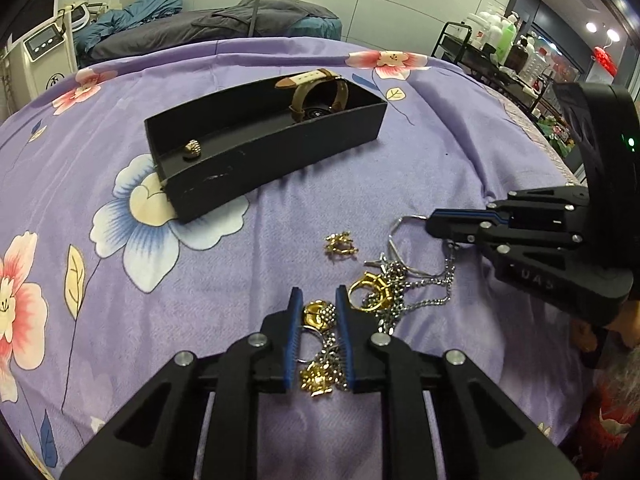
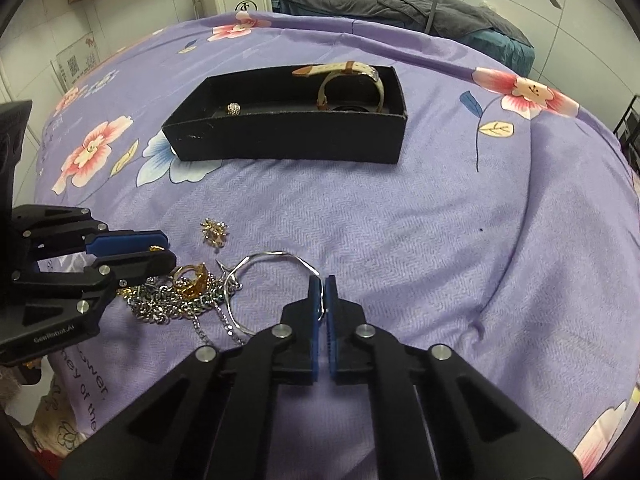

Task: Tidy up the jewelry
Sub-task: 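Grasp the silver bangle with the right tool while the left tool grasps a gold earring, then lower both held items into the black box and open both tools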

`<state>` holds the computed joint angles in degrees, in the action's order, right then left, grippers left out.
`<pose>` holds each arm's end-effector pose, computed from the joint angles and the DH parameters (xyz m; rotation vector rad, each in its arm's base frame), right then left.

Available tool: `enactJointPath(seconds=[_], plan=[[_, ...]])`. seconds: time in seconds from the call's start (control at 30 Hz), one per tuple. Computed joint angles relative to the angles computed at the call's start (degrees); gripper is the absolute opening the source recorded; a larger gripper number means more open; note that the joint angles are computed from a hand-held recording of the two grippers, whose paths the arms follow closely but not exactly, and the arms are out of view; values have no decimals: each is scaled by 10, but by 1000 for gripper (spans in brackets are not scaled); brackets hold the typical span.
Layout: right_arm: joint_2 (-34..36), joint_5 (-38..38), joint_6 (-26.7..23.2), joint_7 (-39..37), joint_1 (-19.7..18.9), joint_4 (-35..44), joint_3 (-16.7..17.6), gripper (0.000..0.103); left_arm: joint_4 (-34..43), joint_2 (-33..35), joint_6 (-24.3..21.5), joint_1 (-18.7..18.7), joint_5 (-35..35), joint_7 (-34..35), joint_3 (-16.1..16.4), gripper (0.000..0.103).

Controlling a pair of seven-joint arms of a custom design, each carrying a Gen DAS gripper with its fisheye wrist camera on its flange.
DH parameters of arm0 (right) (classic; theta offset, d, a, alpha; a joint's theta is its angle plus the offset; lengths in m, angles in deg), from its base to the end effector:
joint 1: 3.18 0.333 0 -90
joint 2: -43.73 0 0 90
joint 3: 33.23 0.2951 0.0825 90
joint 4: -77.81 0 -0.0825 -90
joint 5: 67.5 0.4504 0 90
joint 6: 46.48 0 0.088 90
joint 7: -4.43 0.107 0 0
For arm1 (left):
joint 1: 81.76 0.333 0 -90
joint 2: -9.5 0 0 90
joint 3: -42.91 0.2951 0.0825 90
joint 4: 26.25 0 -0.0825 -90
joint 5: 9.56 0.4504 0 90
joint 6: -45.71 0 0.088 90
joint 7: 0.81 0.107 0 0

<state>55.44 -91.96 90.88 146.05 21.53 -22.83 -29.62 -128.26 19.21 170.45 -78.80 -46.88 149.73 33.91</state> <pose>0.6311 0.3337 0.4514 -1.7489 2.0510 -0.5205 0.6868 -0.0912 0.4447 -1.0618 2.7644 -0.9755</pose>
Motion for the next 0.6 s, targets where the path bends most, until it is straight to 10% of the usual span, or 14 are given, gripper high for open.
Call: enactJointPath(seconds=[0.6], plan=[[0, -30, 53, 9, -9, 36, -4, 3, 74, 34, 22, 4, -28, 10, -7, 17]])
